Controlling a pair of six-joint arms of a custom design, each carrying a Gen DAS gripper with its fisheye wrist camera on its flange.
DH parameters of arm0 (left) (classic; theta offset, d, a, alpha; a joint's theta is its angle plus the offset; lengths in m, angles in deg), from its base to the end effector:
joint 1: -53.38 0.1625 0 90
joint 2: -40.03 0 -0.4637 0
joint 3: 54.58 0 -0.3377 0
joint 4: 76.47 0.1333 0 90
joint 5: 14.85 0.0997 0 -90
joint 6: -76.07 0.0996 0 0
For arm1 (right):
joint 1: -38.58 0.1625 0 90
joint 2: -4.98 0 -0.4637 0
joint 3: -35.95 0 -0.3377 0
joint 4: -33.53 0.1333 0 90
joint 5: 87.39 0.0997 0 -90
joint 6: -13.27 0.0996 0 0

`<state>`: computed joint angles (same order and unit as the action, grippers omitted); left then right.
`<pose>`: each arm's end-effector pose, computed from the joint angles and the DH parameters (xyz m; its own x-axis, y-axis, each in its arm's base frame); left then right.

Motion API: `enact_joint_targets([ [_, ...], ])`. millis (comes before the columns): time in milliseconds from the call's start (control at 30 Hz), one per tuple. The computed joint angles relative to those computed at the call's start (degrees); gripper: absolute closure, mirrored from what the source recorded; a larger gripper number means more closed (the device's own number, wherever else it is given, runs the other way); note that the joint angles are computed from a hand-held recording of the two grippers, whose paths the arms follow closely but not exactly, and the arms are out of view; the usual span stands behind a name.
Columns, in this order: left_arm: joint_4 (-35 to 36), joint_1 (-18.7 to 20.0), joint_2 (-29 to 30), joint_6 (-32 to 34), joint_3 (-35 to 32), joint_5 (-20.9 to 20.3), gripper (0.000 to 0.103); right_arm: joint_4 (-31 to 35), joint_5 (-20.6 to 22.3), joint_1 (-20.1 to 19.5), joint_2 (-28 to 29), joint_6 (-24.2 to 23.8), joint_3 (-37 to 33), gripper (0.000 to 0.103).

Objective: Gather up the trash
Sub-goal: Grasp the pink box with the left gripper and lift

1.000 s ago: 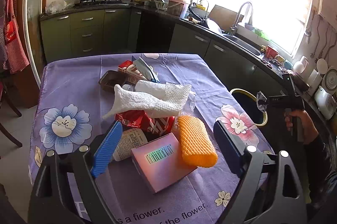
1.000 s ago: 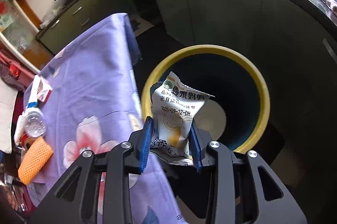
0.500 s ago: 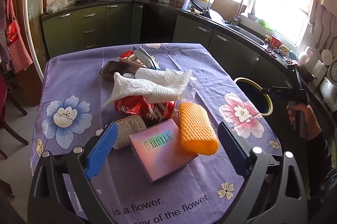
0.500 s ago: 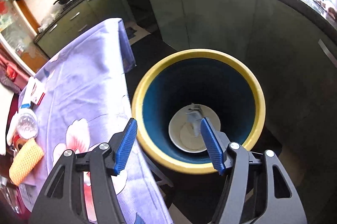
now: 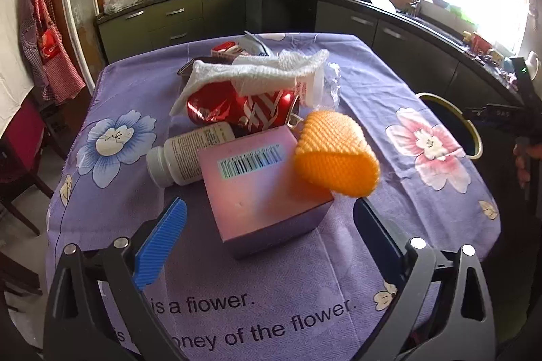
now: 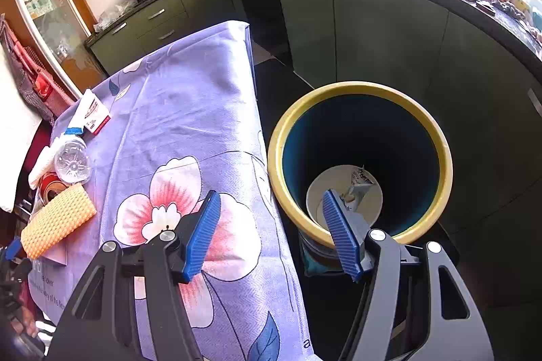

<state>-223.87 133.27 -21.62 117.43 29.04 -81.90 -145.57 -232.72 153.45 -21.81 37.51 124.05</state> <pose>0.0522 -0.6876 0.4273 -0.6157 0.4844 -0.6215 0.7326 0.6423 -0.2252 0.3371 -0.6050 0.0716 -0.7704 0.4286 0.4720 -0.0612 0.6872 -0.7238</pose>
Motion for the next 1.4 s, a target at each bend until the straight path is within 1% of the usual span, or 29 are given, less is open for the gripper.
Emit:
enact_joint_targets([
  [133, -2.22, -0.05, 1.77, -0.73, 0.31, 4.68, 0.009, -0.64, 0.29, 0.23, -0.02, -1.22, 0.03, 0.041],
  [200, -1.75, 0.18, 2.56, -1.86, -0.48, 5.08, 0.009, -0.78, 0.79, 0.18, 0.06, -1.50, 0.01, 0.041],
  [433, -1.50, 0.01, 2.95, -3.50, -0.35, 3.26, 0.007, -0.26, 1.42, -0.24, 0.62, -1.70, -0.43, 0.041],
  [567, -3.95, -0.50, 3.43, -3.50, 1.02, 4.15, 0.007, -0.44, 2.07, -0.44, 0.80, -2.13, -0.64, 0.041],
  [667, -3.32, -0.05, 4.21, -5.45, -0.30, 3.68, 0.007, -0.25, 2.32, -0.53, 0.82, -2.22, -0.71, 0.041],
  [733, -3.62, 0.29, 4.67, -6.32, -1.18, 4.13, 0.007, -0.20, 2.50, -0.62, 0.79, -2.24, -0.64, 0.041],
  [800, -1.91, 0.88, 4.77, -7.24, -2.60, 3.28, 0.008, -0.21, 2.57, -0.67, 0.78, -1.86, -0.54, 0.041],
  [833, -1.19, 1.09, 4.72, -7.34, -3.07, 2.82, 0.012, -0.36, 2.63, -0.66, 0.77, -1.87, -0.47, 0.041],
  [867, -0.83, 1.26, 4.65, -7.05, -3.40, 2.55, 0.020, -0.55, 2.74, -0.68, 0.79, -2.00, -0.43, 0.041],
  [1067, 1.55, 2.05, 3.28, -2.74, -3.75, 1.11, 0.022, -0.79, 3.64, -0.50, 0.82, -2.56, -0.41, 0.041],
  [1233, 2.88, 2.82, 1.27, 0.27, -3.23, 0.71, 0.023, -1.09, 3.75, -0.09, 1.08, -3.18, -0.61, 0.041],
  [1400, 2.33, 3.67, -0.60, 1.95, -2.94, -1.88, 0.025, -1.06, 4.19, 0.05, 1.34, -3.87, -1.15, 0.041],
])
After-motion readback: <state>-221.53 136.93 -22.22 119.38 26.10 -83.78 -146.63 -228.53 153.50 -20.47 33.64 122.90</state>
